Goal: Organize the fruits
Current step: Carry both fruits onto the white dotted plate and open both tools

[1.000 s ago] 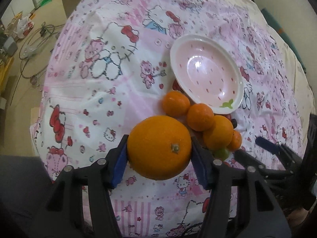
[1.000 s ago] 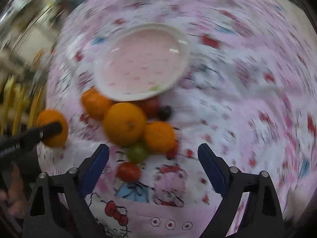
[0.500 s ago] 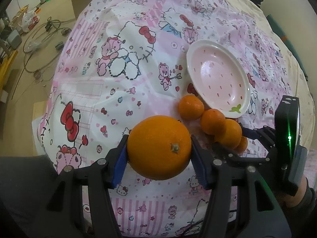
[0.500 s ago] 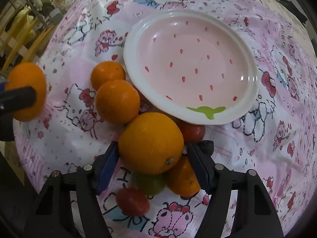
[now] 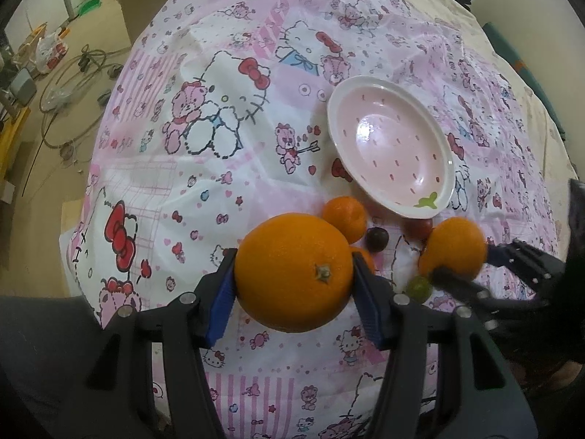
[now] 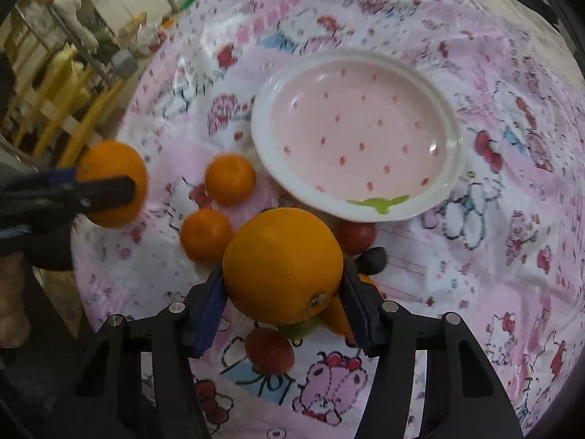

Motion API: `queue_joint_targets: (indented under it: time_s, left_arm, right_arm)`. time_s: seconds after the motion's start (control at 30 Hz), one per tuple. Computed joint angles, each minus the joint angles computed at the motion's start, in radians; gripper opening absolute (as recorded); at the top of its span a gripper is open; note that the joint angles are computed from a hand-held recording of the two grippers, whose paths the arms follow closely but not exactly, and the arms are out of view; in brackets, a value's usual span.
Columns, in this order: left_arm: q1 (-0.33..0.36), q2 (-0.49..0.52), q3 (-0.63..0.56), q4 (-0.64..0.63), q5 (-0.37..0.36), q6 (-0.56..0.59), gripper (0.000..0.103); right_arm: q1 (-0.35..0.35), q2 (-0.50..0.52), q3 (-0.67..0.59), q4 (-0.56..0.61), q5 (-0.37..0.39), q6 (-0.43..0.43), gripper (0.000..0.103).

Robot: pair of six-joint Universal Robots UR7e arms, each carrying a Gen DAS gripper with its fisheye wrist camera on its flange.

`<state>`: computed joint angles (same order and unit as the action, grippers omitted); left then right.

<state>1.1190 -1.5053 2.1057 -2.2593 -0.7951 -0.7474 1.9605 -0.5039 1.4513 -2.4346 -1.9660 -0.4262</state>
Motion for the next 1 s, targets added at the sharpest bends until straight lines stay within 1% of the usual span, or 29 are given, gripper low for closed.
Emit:
queue_joint_targets:
  time_s: [0.07, 0.13, 0.23, 0.27, 0.3, 0.33, 0.43, 0.47, 0.53, 0.6, 0.73, 0.83, 1.0]
  left_arm:
    - [0.003, 0.010, -0.016, 0.000, -0.008, 0.008, 0.054]
    - [0.007, 0.029, -0.044, 0.001, -0.011, 0.030, 0.054]
    - [0.006, 0.065, -0.098, 0.002, 0.009, 0.078, 0.054]
    - [0.007, 0.080, -0.119, -0.002, 0.013, 0.097, 0.055]
    - [0.011, 0.099, -0.146, -0.005, 0.018, 0.119, 0.055]
    - [0.015, 0.121, -0.171, -0.004, 0.022, 0.143, 0.055]
    - [0.037, 0.179, -0.233, -0.027, 0.010, 0.206, 0.055]
    - [0.046, 0.197, -0.253, -0.027, 0.002, 0.218, 0.055]
    - [0.062, 0.233, -0.289, -0.031, -0.010, 0.238, 0.055]
    - [0.077, 0.269, -0.323, -0.031, -0.014, 0.253, 0.055]
    - [0.103, 0.332, -0.374, -0.057, -0.041, 0.302, 0.055]
    - [0.124, 0.375, -0.409, -0.075, -0.058, 0.326, 0.055]
    - [0.151, 0.433, -0.475, -0.078, -0.077, 0.359, 0.055]
  right_arm:
    - [-0.006, -0.021, 0.004, -0.016, 0.010, 0.009, 0.061]
    - [-0.012, -0.031, -0.005, -0.033, 0.002, 0.006, 0.061]
    - [-0.012, -0.006, -0.051, -0.067, -0.082, 0.019, 0.061]
    - [-0.018, -0.011, -0.052, -0.076, -0.087, 0.020, 0.061]
    - [-0.026, -0.007, -0.070, -0.076, -0.079, 0.035, 0.061]
    - [-0.038, -0.001, -0.098, -0.063, -0.063, 0.069, 0.061]
    - [-0.066, 0.013, -0.165, -0.028, -0.027, 0.153, 0.061]
    - [-0.070, 0.017, -0.171, -0.030, -0.019, 0.167, 0.061]
    - [-0.083, 0.038, -0.222, 0.008, 0.000, 0.202, 0.061]
    - [-0.098, 0.064, -0.275, 0.050, 0.031, 0.230, 0.061]
    - [-0.127, 0.108, -0.366, 0.130, 0.099, 0.301, 0.061]
    - [-0.144, 0.161, -0.458, 0.198, 0.145, 0.336, 0.061]
    - [-0.149, 0.230, -0.574, 0.269, 0.175, 0.349, 0.061]
